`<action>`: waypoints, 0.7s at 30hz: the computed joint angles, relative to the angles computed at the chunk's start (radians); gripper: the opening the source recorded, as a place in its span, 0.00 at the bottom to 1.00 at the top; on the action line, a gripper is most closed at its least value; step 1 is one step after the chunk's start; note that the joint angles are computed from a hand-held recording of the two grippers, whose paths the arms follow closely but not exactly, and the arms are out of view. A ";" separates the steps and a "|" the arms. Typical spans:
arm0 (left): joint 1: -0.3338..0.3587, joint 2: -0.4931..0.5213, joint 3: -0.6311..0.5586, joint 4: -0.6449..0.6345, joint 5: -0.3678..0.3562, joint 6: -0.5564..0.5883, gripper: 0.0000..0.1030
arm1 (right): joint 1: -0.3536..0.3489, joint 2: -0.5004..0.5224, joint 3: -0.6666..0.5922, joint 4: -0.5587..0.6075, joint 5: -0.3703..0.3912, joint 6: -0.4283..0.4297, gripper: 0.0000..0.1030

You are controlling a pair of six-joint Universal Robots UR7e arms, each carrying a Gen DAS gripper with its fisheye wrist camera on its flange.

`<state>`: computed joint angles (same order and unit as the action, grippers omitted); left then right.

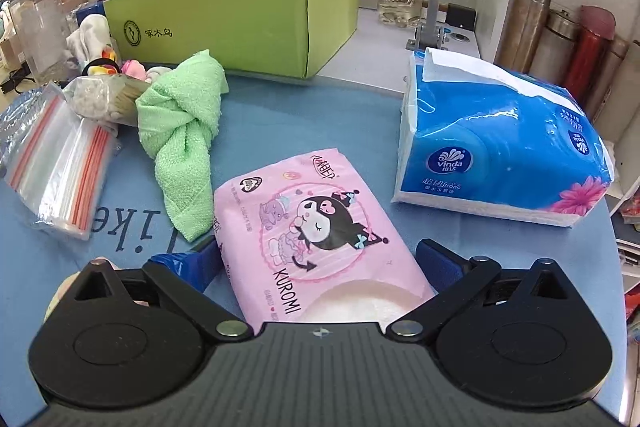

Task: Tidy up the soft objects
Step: 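Carry socks in left tool and pink tissue pack in right tool into the green box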

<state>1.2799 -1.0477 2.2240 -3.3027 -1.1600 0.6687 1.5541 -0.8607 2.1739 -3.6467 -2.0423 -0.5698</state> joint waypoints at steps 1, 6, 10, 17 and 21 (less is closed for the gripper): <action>0.001 -0.001 0.000 0.001 -0.002 0.004 0.99 | 0.005 0.003 -0.002 0.000 -0.010 0.008 0.88; -0.007 -0.008 0.015 -0.012 0.015 -0.007 0.93 | 0.000 0.015 -0.011 -0.019 -0.010 0.009 0.86; -0.022 -0.043 0.048 -0.024 0.032 -0.070 0.52 | 0.014 0.036 -0.007 -0.070 -0.041 0.040 0.79; -0.055 -0.128 0.102 -0.056 0.039 -0.209 0.51 | 0.049 0.037 0.030 -0.129 -0.052 0.049 0.48; -0.133 -0.162 0.099 -0.067 0.079 -0.233 0.51 | 0.093 0.000 0.068 -0.182 -0.039 0.061 0.48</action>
<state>1.1467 -1.2097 2.3233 -3.3695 -1.0806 0.4356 1.6475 -0.8603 2.2419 -3.8286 -2.0812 -0.5089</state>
